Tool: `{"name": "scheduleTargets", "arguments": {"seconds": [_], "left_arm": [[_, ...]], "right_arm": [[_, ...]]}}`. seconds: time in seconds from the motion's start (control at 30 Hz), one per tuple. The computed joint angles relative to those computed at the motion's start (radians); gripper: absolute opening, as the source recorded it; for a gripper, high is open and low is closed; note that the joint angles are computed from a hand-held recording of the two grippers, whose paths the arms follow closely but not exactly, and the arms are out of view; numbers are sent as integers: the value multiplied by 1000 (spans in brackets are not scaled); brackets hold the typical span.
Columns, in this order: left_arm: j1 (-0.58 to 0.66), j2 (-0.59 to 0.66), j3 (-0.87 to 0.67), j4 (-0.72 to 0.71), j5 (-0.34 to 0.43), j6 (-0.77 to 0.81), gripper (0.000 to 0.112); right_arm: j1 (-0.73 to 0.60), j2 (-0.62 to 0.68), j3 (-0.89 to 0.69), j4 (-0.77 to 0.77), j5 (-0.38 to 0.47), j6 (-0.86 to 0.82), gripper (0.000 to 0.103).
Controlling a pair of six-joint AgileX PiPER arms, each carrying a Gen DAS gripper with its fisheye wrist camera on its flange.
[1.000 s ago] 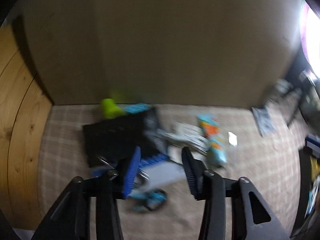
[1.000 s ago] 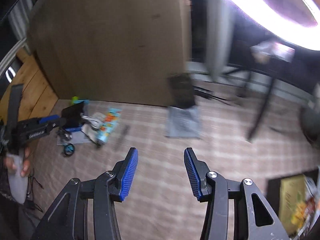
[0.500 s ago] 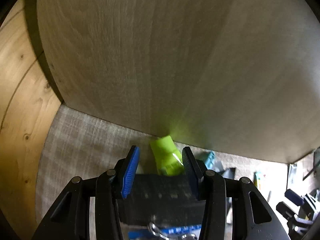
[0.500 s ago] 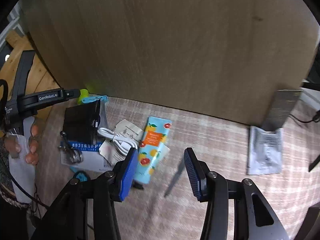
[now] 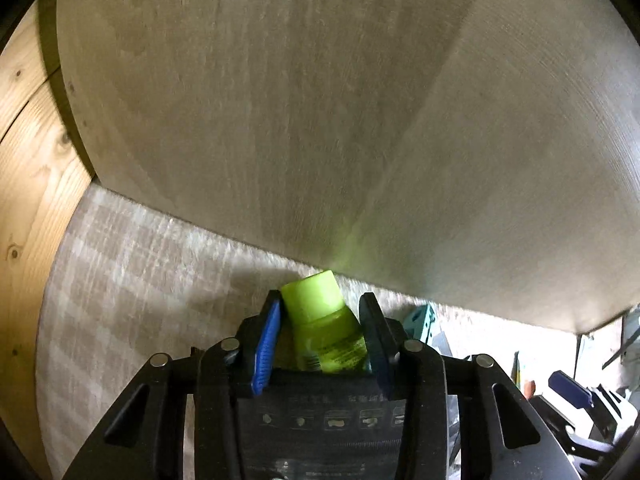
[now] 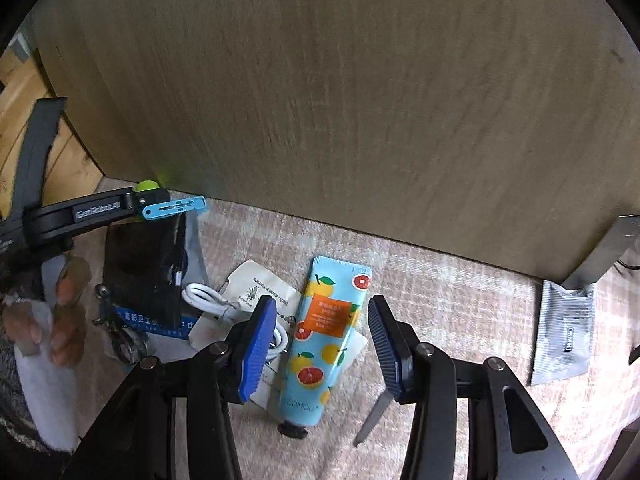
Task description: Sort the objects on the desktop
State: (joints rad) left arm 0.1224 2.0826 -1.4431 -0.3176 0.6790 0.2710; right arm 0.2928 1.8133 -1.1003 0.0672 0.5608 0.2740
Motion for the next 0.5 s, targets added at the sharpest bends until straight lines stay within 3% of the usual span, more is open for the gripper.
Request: {"name": "scheduleTargets", "arguments": {"seconds": [0.2,0.5], "left_arm": [[-15,-91,157,-26,-48,72,38],[-74,-330,525,-99,-158,165,36]], "right_arm": [[-5,7,33,55,-33,-65,42],[-52,-98,163,195,-28,-283,30]]}}
